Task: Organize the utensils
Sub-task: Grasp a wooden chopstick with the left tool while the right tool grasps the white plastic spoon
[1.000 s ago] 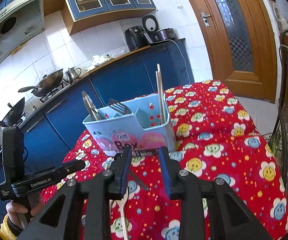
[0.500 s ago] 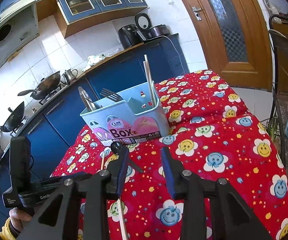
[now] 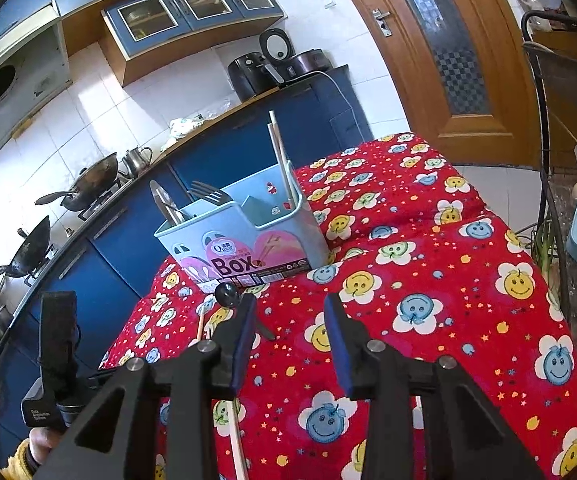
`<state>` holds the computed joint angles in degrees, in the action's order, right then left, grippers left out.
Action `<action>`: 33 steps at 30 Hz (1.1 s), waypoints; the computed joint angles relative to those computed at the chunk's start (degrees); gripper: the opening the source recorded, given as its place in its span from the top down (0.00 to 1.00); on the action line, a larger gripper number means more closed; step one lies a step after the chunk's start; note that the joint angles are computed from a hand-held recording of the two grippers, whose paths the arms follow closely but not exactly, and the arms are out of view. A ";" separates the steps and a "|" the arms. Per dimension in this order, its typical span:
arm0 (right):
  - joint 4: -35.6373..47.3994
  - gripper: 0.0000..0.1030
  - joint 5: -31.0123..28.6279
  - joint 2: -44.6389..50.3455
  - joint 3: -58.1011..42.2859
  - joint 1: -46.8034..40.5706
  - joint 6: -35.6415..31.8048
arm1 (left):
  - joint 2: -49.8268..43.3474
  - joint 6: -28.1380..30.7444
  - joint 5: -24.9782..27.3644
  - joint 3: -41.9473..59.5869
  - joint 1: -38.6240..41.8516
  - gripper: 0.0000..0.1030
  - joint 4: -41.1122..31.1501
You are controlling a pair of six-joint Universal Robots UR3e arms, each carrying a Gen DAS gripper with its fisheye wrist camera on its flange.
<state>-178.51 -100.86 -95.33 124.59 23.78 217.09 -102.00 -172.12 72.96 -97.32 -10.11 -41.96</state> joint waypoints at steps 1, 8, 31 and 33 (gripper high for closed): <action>0.03 0.64 0.00 0.01 0.02 0.02 0.09 | -0.09 0.02 0.15 0.16 -0.13 0.69 -0.04; 1.10 0.64 0.33 0.52 -0.77 0.16 0.00 | -0.04 0.55 -1.44 0.26 1.71 0.69 -0.88; 9.61 0.63 -0.25 4.79 -8.80 2.94 -1.48 | -8.55 1.86 -7.21 15.52 7.91 0.91 -15.46; 11.43 0.63 0.15 5.49 -10.26 3.27 -1.86 | -7.70 2.17 -8.50 13.66 8.73 0.92 -14.38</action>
